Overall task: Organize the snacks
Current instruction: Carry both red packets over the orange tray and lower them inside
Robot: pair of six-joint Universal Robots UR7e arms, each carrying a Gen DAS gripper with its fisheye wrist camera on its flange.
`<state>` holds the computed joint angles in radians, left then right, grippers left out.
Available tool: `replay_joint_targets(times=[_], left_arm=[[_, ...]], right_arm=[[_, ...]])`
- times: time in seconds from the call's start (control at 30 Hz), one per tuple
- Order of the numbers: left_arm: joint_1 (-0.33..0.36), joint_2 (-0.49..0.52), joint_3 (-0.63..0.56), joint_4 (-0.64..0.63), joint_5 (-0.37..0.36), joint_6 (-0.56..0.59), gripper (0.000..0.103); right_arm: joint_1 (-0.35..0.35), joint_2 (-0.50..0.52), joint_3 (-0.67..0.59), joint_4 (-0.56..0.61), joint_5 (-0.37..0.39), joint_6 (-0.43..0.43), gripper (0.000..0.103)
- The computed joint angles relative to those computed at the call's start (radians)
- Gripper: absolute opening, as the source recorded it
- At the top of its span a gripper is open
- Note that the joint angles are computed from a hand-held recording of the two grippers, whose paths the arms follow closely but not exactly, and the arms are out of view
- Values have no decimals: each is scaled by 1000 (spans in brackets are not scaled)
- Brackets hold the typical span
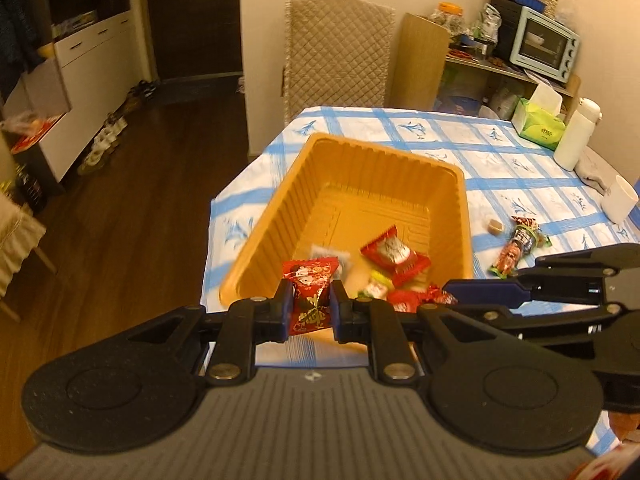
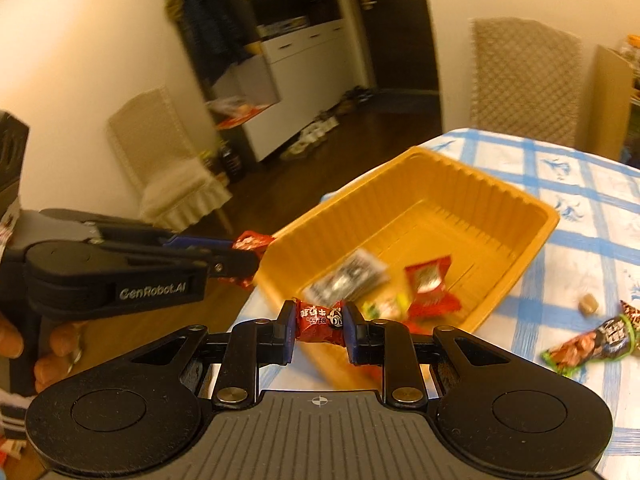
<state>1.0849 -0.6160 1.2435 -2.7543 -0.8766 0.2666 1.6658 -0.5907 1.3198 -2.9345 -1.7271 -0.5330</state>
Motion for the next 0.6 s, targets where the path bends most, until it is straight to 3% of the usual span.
replay_joint_targets(times=[0.17,0.6], left_arm=[[27,72,-141,59,-43,83,17],[79,317,-601,323,-117,162,17]], right_arm=[[9,65,-101,-7,-53,31,25],[-3,184,-316,18,-156,87,25]])
